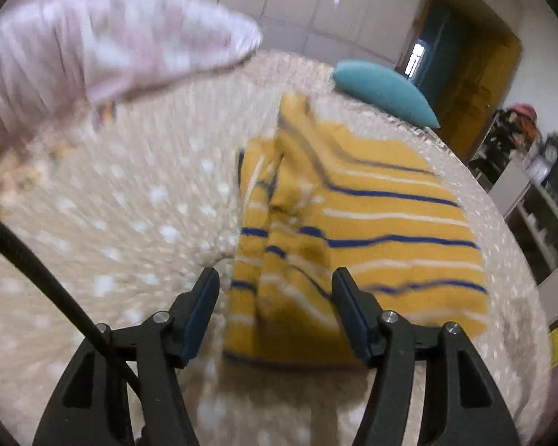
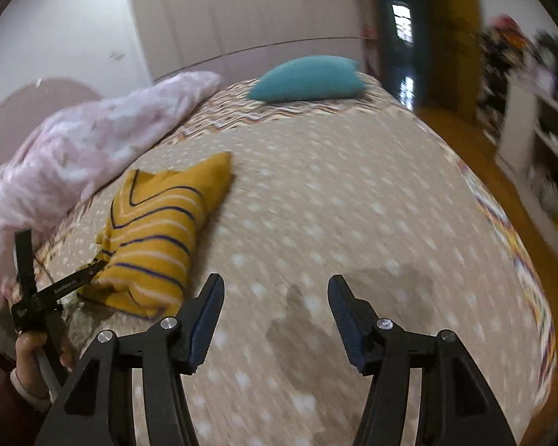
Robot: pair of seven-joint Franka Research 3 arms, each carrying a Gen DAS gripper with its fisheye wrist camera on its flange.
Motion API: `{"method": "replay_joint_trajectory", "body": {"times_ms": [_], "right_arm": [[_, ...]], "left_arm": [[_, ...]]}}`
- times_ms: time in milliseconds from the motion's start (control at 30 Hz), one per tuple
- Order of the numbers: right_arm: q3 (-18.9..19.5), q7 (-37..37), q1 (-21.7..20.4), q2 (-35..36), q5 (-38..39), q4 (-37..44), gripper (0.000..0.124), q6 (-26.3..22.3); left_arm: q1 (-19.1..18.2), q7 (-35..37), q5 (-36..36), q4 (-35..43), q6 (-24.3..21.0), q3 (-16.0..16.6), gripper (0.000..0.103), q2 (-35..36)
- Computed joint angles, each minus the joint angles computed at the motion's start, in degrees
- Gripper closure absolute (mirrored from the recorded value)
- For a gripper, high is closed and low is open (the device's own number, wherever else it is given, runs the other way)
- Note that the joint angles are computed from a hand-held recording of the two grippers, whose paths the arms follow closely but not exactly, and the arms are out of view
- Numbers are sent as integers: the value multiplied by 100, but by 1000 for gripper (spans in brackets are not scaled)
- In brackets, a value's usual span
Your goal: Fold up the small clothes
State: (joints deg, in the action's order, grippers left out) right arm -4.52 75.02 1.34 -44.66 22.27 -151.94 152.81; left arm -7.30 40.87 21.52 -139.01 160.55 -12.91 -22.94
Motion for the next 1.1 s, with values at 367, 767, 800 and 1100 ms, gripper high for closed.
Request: {"method": "replay_joint_trajectory", "body": {"times_ms": [367,767,800,1100], "right_arm": [[-190,140,170,-967,301,-639,55,-289],[-122,-558,1552,370,830,401,56,-166],[-180,-693,1747,642,924,598,63,-133],[596,-867,1803,4504,1182,4135,99,-444]], "left_arm": [[63,-1221,1502,-226,-744,-450,0,-2087],[-636,-155,-566,-1111,-1206,319,0,-2545],[-545,-154,-530,-1136,-1144,247,0,-2526],[39,-396,-116,-1443,-560,34,0,-2299]]}}
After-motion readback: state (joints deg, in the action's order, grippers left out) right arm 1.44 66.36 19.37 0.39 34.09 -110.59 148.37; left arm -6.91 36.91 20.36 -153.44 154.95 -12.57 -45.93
